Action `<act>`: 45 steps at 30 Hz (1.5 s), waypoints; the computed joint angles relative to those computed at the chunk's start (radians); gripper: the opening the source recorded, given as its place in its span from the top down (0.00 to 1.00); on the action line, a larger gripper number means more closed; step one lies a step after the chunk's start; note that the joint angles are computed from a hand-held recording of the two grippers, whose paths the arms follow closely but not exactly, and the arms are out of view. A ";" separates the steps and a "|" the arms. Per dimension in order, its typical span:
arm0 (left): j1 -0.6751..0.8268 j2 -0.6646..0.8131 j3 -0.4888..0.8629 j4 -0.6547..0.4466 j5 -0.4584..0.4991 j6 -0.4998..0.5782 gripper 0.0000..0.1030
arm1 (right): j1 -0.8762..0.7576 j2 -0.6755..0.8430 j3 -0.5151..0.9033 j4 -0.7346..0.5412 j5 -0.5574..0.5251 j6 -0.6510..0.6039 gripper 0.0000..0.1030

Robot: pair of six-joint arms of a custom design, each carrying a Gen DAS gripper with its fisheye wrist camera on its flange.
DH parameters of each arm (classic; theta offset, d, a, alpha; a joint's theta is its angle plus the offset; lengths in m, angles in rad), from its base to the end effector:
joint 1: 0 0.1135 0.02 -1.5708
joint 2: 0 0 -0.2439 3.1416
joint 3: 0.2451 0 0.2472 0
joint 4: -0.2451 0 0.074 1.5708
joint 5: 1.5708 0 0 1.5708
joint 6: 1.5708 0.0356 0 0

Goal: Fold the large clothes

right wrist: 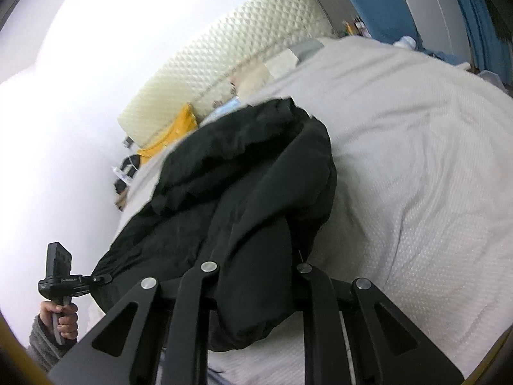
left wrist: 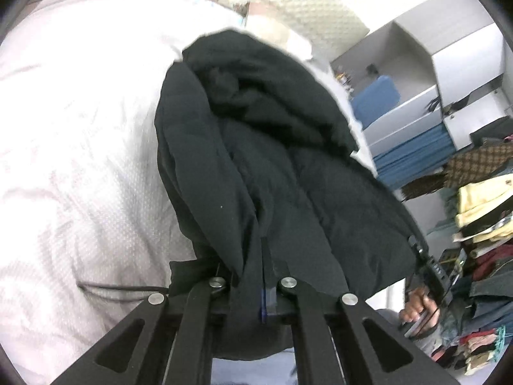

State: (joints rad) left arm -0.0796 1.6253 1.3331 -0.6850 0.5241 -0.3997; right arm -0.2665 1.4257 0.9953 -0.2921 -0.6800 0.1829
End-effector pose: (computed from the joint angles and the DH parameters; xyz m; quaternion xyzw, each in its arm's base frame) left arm 0.3364 -0.0447 0.2585 -0.0724 0.9239 -0.3077 0.2156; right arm 0.2991 -0.0585 0.2421 0.0577 0.8682 0.2875 0.4004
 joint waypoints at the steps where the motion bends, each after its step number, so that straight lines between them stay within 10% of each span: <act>1: 0.019 -0.032 -0.010 -0.014 0.013 0.008 0.96 | -0.018 -0.024 -0.001 -0.023 -0.019 -0.018 0.84; 10: 0.180 -0.329 -0.027 -0.182 0.140 0.071 0.96 | -0.150 -0.218 0.075 -0.283 -0.179 -0.171 0.84; 23: 0.285 -0.511 0.153 -0.584 0.264 0.247 0.96 | -0.473 -0.248 0.401 -1.060 -0.475 -0.719 0.84; 36: 0.147 0.042 0.581 -0.336 0.071 0.071 0.96 | -0.113 0.213 0.751 -0.534 -0.180 -0.066 0.84; 45: 0.037 0.668 1.357 -0.551 -0.209 0.002 0.95 | 0.036 0.842 1.497 -0.705 0.067 0.129 0.83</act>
